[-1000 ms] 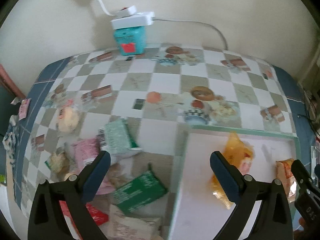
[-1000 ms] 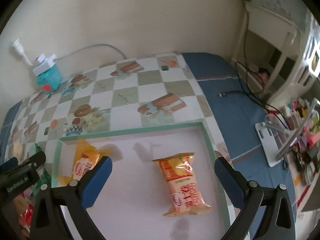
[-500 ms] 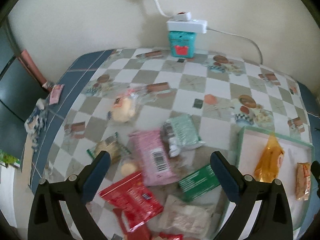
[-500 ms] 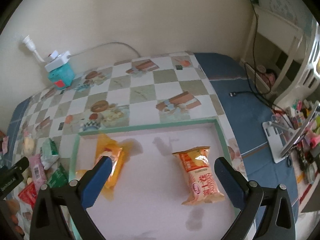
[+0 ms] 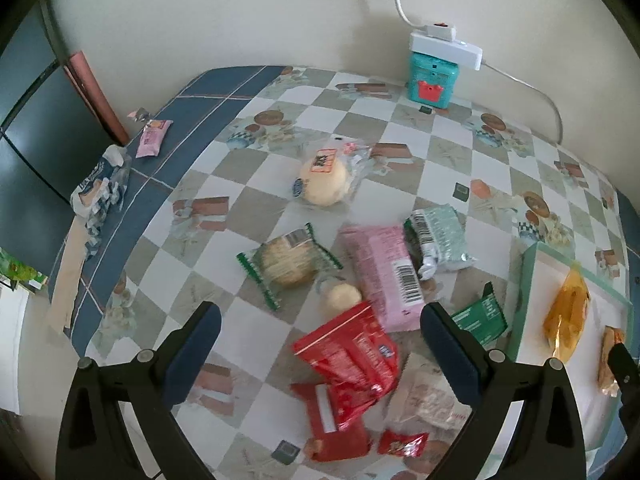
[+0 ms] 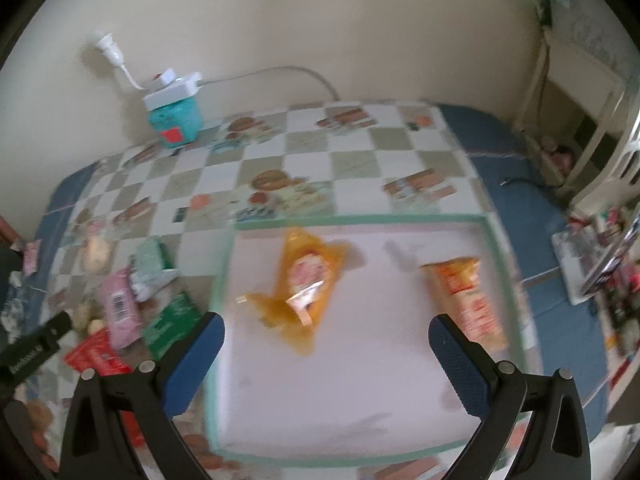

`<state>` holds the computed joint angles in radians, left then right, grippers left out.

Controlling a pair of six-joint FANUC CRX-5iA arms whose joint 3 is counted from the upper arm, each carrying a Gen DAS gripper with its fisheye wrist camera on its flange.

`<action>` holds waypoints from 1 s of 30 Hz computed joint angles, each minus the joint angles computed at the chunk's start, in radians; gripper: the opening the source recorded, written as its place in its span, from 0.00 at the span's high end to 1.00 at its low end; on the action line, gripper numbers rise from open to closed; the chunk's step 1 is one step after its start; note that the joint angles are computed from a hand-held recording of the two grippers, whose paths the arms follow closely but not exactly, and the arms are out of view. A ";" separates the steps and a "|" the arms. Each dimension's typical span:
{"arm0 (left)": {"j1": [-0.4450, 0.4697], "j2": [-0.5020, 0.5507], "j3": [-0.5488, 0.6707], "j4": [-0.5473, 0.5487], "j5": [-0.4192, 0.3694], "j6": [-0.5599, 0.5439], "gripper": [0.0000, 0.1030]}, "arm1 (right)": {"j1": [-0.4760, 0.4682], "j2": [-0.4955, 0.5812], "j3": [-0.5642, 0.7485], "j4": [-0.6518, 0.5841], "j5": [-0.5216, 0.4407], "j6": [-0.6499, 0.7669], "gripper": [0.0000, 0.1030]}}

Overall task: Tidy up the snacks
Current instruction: 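Withdraw both tools from the tray back toward the snack pile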

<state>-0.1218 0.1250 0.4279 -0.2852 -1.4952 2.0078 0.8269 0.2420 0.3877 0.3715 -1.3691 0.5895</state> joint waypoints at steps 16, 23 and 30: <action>0.198 -0.118 -0.233 0.274 0.100 -0.079 0.03 | 0.078 0.050 0.066 -0.093 -0.047 0.002 0.00; 0.266 -0.179 -0.365 0.345 0.117 -0.095 0.03 | 0.122 0.066 0.075 -0.139 -0.064 -0.004 0.00; 0.272 -0.211 -0.440 0.398 0.143 -0.116 0.03 | 0.175 0.054 0.032 -0.153 -0.093 -0.004 0.01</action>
